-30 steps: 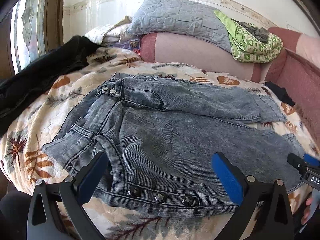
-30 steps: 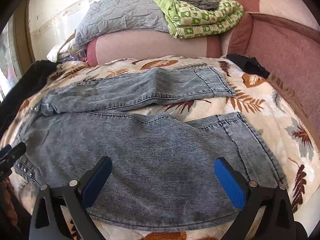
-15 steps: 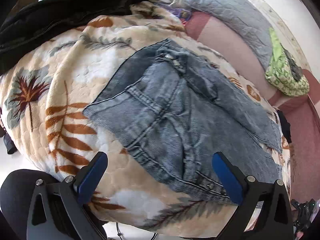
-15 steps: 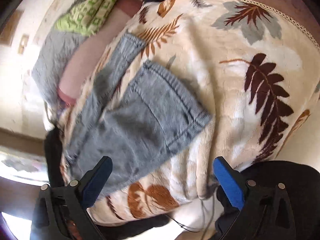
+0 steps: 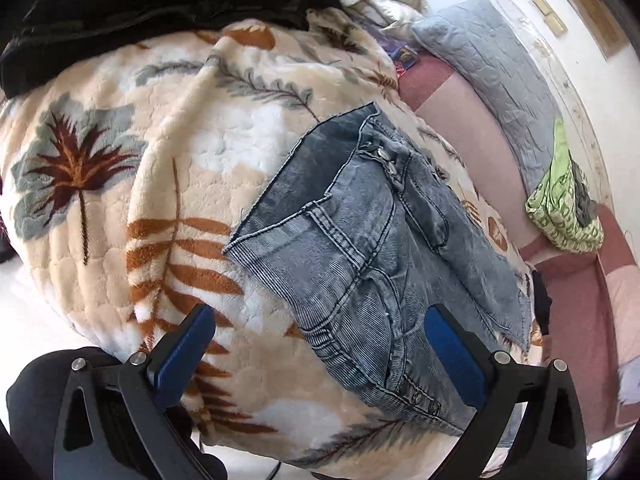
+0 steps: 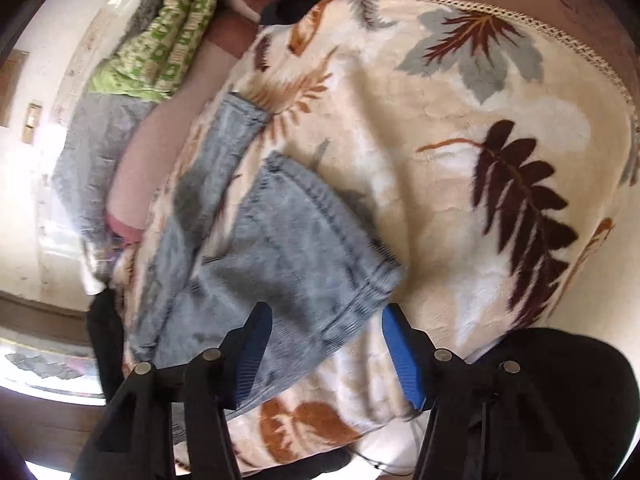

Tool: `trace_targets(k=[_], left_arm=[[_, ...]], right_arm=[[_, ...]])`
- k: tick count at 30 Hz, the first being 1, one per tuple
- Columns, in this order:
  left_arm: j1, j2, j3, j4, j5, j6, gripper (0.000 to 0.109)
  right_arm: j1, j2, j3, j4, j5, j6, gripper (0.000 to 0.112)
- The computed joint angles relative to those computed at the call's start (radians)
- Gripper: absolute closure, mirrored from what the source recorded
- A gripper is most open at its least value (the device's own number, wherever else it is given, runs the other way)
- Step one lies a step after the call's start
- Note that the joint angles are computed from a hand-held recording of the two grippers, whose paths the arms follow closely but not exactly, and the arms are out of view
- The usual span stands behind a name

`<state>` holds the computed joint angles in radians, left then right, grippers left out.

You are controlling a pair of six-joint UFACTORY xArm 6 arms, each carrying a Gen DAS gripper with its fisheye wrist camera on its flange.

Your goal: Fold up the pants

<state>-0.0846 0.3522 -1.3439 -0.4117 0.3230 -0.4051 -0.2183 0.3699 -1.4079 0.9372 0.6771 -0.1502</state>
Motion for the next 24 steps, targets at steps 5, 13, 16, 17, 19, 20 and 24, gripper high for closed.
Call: trace_targets(k=[5,13,16,17,19,20,24], left_arm=[[0.000,0.083,-0.097,-0.077,0.071,0.051,0.006],[-0.001,0.149,-0.219,0.108,0.168,-0.094,0.064],[0.001,0.157,-0.230,0.139,0.178,-0.123,0.073],[0.002,0.158,-0.230,0.139,0.177,-0.125,0.074],[0.006,0.162,-0.234,0.113,0.189,-0.113,0.074],[0.009,0.156,-0.220,0.087,0.180,-0.090,0.074],[0.008,0.155,-0.212,0.118,0.167,-0.091,0.074]], right_arm=[[-0.006,0.089,-0.089,0.052,0.092,0.008,0.052],[-0.043,0.141,-0.137,0.160,0.159,0.020,0.053],[-0.033,0.129,-0.131,0.116,0.122,0.038,0.066],[-0.032,0.125,-0.127,0.105,0.121,0.044,0.066],[-0.032,0.112,-0.107,0.054,0.105,0.101,0.065],[-0.031,0.093,-0.080,0.047,0.077,0.121,0.065],[-0.026,0.097,-0.088,-0.009,0.031,0.179,0.065]])
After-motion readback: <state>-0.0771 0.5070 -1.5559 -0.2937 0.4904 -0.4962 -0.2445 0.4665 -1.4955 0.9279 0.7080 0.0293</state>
